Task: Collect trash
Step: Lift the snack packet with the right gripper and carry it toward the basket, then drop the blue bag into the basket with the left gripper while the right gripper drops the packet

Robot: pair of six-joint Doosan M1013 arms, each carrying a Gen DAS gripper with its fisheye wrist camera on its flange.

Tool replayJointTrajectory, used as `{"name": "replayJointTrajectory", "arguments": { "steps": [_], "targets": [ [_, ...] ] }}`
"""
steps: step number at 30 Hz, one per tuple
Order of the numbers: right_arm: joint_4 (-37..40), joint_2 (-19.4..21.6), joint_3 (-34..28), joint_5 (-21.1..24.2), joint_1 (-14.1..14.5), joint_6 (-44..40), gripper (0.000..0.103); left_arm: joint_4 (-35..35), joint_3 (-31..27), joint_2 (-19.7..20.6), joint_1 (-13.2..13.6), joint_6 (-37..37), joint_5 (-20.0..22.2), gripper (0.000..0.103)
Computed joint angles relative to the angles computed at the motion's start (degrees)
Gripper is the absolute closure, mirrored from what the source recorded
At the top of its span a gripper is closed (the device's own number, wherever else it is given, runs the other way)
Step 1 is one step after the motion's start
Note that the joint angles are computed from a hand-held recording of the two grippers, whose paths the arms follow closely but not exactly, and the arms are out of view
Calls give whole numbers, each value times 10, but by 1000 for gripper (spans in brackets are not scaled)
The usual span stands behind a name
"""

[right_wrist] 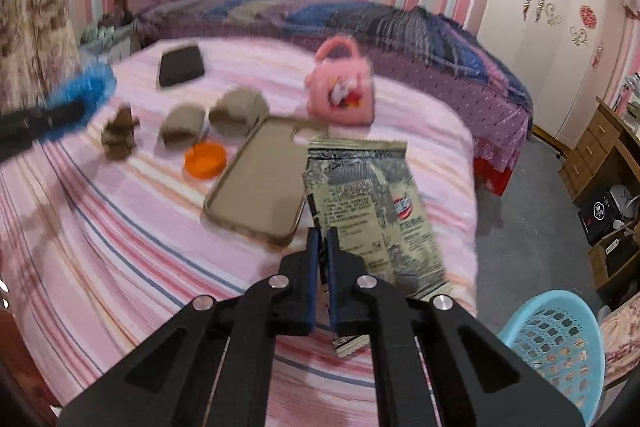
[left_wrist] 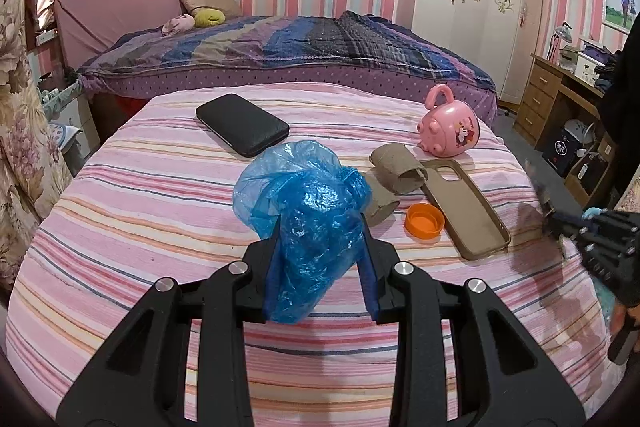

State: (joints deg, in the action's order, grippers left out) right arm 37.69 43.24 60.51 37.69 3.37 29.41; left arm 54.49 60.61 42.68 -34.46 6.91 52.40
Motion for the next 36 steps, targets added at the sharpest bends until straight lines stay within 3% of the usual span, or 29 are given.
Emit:
{"name": "replayJointTrajectory", "arguments": {
  "steps": [6, 18, 30, 36],
  "targets": [
    [93, -18, 18, -14, -18, -42, 99, 18, 6, -4, -5, -12, -4, 72],
    [157, -40, 37, -30, -54, -65, 100, 11, -31, 13, -19, 24, -20, 72],
    [128, -34, 32, -35, -109, 1, 100, -80, -216, 114, -48, 178, -21, 72],
    [90, -19, 15, -26, -133, 50, 100, -157, -381, 200, -62, 296, 7, 72]
  ]
}}
